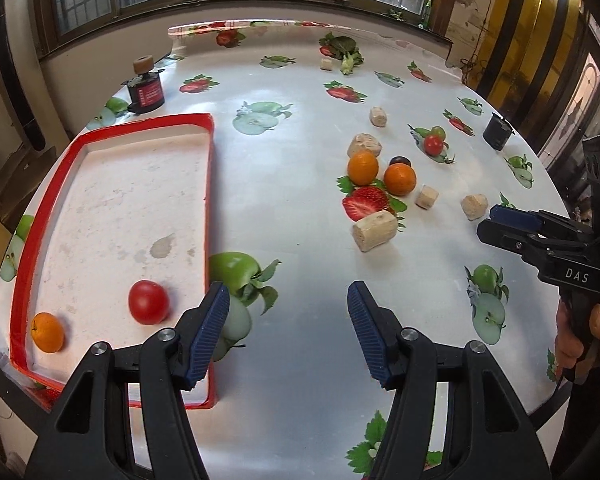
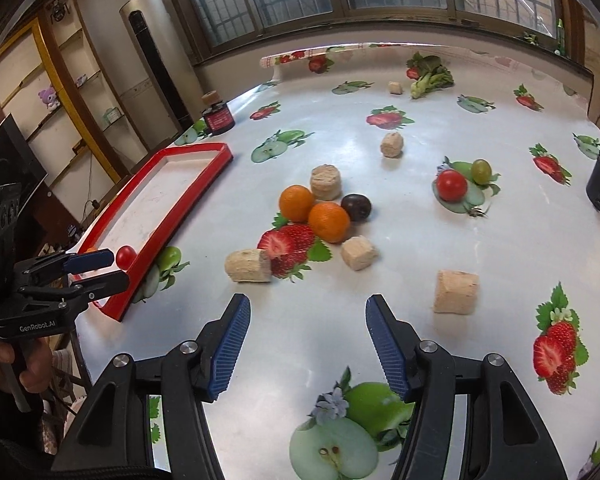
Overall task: Organize fruits
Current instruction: 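Withdraw both grippers from the tray back toward the remaining items, then grasp a beige block with the left gripper while the right gripper grasps another block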
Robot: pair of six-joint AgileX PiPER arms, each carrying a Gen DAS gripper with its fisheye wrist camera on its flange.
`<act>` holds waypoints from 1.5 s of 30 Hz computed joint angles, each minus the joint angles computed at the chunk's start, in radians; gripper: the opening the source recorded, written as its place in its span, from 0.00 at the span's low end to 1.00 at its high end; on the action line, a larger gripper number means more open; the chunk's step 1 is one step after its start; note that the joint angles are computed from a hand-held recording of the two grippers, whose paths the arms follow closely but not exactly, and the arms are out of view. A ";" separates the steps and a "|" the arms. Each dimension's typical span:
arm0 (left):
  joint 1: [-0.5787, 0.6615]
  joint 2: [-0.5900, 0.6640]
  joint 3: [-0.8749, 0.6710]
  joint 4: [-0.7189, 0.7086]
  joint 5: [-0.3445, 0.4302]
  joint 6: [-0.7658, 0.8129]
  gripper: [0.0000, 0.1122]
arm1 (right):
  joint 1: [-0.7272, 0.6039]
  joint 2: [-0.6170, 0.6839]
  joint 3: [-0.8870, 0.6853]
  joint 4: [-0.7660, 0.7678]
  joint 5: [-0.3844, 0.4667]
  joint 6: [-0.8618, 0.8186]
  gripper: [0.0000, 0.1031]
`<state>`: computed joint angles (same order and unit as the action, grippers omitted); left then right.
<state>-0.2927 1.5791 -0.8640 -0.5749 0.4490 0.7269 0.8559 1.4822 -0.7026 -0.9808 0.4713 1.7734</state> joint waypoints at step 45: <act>-0.181 0.306 -0.247 -0.106 0.005 0.039 0.35 | -0.219 0.091 -0.009 -0.067 -0.155 -0.067 0.27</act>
<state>-0.4736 1.8849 -1.1107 -0.6810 0.4545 0.7662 0.6367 1.5736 -0.7114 -1.0478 0.3158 1.7063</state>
